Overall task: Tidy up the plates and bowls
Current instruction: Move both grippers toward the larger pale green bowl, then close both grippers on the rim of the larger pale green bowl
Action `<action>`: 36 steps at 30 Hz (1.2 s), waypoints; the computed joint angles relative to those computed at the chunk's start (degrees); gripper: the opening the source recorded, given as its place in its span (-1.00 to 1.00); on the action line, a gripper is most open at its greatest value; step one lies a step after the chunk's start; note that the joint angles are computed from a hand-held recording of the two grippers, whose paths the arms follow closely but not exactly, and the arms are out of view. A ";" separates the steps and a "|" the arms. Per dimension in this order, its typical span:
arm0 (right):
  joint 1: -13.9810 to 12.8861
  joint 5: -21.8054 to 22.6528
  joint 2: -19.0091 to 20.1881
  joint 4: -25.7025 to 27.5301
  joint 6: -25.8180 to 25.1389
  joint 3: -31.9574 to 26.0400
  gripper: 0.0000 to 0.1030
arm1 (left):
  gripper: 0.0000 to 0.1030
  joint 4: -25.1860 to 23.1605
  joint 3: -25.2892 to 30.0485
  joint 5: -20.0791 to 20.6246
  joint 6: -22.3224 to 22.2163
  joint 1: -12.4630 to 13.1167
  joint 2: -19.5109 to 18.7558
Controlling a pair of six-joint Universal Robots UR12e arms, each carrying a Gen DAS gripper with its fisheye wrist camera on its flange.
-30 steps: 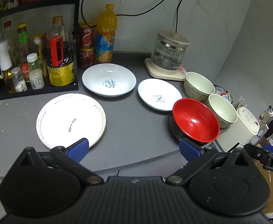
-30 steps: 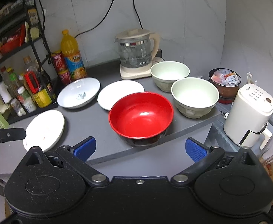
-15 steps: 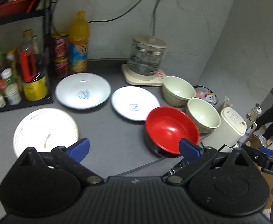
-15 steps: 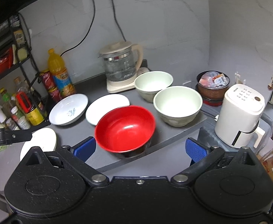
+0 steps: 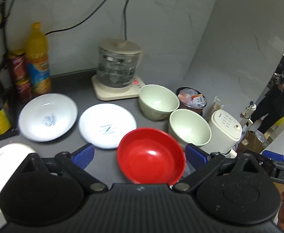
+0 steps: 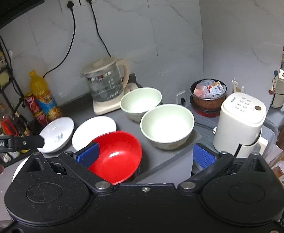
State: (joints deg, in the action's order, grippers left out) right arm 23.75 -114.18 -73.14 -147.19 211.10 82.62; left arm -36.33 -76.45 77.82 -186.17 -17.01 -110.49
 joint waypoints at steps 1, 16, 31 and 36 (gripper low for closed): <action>-0.13 -0.73 0.31 0.27 0.04 -0.27 1.00 | 0.94 -0.59 1.19 -0.75 0.45 -0.03 -0.89; -2.87 -5.19 1.81 7.33 9.64 -2.41 1.00 | 0.92 -9.29 18.16 -9.40 8.00 -1.15 -12.59; -5.70 -1.14 3.59 9.26 18.78 -2.47 0.62 | 0.38 -24.86 35.48 -13.65 13.86 -2.22 -24.02; -6.84 1.36 4.58 8.71 21.91 -2.62 0.41 | 0.20 -29.58 41.55 -13.87 15.06 -2.62 -27.91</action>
